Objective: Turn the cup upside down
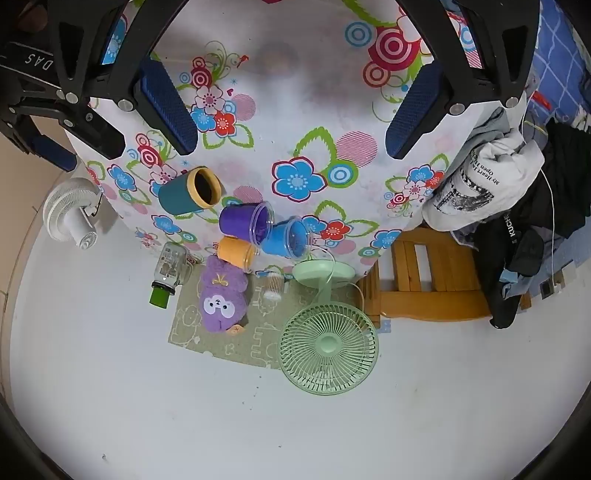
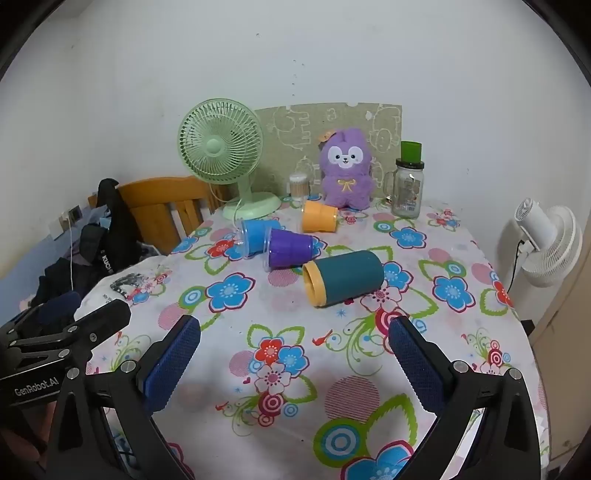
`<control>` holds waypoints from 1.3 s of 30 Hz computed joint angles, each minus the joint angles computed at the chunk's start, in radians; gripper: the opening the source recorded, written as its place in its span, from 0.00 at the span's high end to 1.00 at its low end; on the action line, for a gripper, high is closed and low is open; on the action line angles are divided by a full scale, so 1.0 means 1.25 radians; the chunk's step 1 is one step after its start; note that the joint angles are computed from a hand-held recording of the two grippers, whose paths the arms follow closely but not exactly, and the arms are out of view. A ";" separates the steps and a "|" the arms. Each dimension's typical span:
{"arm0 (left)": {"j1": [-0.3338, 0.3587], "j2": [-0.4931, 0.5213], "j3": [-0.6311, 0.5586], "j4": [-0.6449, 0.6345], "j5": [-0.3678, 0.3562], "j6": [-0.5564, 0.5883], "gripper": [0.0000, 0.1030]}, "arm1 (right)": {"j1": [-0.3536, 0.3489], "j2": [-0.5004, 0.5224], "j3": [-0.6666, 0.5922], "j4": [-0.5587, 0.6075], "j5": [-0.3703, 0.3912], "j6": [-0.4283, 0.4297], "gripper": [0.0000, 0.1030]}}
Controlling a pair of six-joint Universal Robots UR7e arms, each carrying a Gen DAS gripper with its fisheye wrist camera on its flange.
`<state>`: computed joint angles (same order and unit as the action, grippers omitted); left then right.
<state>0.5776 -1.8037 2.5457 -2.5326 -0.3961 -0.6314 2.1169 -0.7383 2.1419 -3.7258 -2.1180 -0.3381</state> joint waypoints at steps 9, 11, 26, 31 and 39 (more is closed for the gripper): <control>-0.002 -0.004 -0.003 0.025 0.007 -0.009 0.00 | 0.005 0.004 -0.005 0.004 -0.012 -0.003 0.00; -0.002 -0.004 -0.002 0.023 0.007 -0.007 0.00 | 0.005 0.003 -0.007 0.008 -0.012 -0.001 0.00; -0.005 -0.014 -0.003 0.048 0.005 -0.022 0.00 | 0.000 0.000 -0.006 0.025 -0.022 0.014 0.00; -0.005 -0.015 -0.004 0.051 0.004 -0.023 0.00 | 0.000 -0.001 -0.007 0.034 -0.025 0.020 0.00; -0.003 -0.012 -0.003 0.044 0.002 -0.019 0.00 | 0.001 0.001 -0.007 0.031 -0.031 0.022 0.00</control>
<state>0.5736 -1.8185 2.5424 -2.4782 -0.3930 -0.6551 2.1184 -0.7367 2.1327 -3.6866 -2.1574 -0.3112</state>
